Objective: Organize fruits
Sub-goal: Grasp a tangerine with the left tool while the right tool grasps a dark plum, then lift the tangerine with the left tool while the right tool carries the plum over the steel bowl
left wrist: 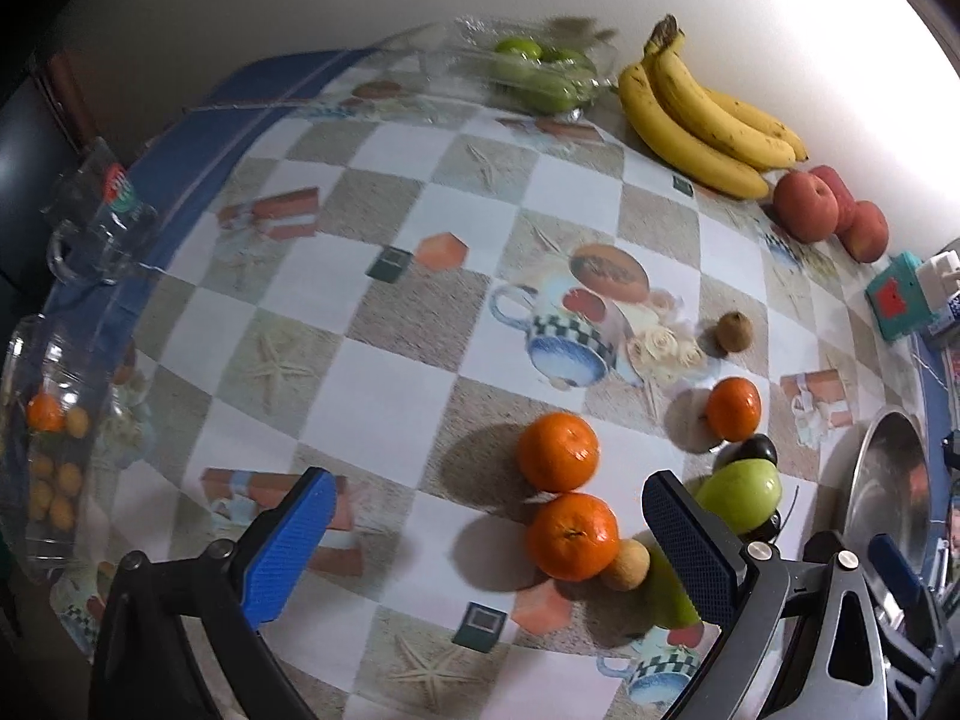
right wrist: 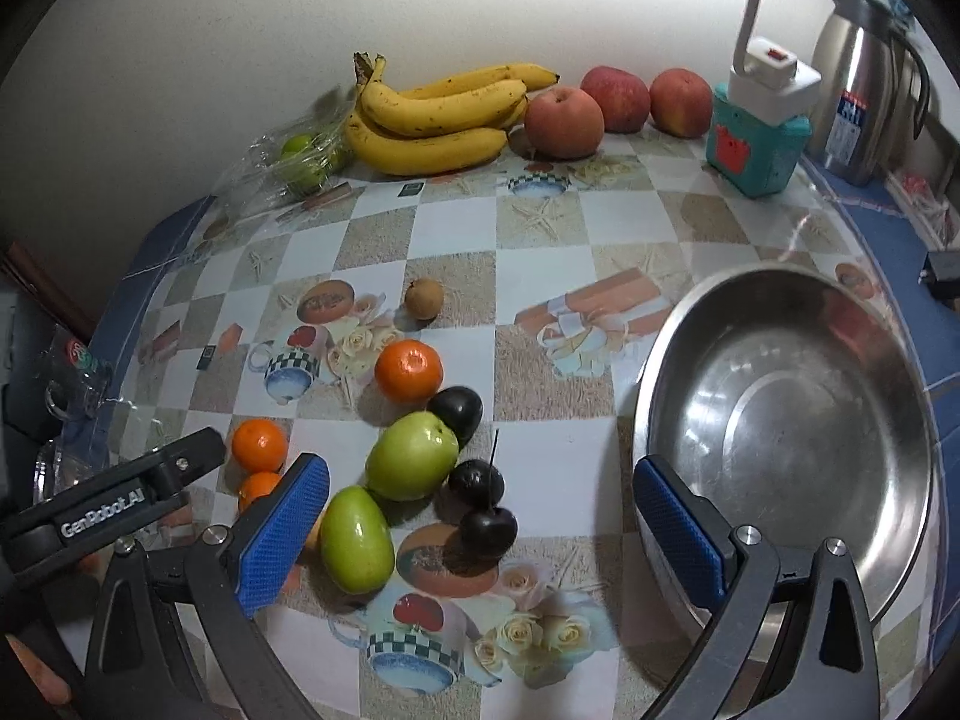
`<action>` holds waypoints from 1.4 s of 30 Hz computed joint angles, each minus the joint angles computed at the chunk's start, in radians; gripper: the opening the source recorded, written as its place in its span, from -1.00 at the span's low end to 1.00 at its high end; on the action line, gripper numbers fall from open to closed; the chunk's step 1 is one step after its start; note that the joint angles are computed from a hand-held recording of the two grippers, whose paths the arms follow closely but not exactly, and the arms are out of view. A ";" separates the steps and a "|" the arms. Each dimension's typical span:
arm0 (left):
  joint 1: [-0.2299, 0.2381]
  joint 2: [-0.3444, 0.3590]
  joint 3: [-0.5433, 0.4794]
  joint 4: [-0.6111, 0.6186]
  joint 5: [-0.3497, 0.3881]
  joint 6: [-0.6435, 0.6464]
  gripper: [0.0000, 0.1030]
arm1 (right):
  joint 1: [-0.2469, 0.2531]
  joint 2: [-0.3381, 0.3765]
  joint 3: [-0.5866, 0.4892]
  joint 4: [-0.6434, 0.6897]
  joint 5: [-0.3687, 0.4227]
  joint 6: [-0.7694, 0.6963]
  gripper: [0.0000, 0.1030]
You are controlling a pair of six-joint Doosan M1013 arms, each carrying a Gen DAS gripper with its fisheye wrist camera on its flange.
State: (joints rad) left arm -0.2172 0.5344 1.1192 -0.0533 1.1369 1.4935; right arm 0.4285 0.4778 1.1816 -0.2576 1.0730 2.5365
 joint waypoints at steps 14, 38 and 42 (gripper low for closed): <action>0.000 0.029 -0.010 -0.078 0.069 0.016 0.53 | -0.026 0.005 0.027 0.166 0.013 -0.044 -0.13; 0.016 0.041 -0.021 -0.195 0.114 0.007 -0.17 | -0.034 0.016 0.035 0.217 0.026 -0.047 -0.32; 0.015 0.031 -0.018 -0.197 0.097 0.010 -0.17 | -0.034 0.019 0.032 0.217 0.022 -0.054 -0.39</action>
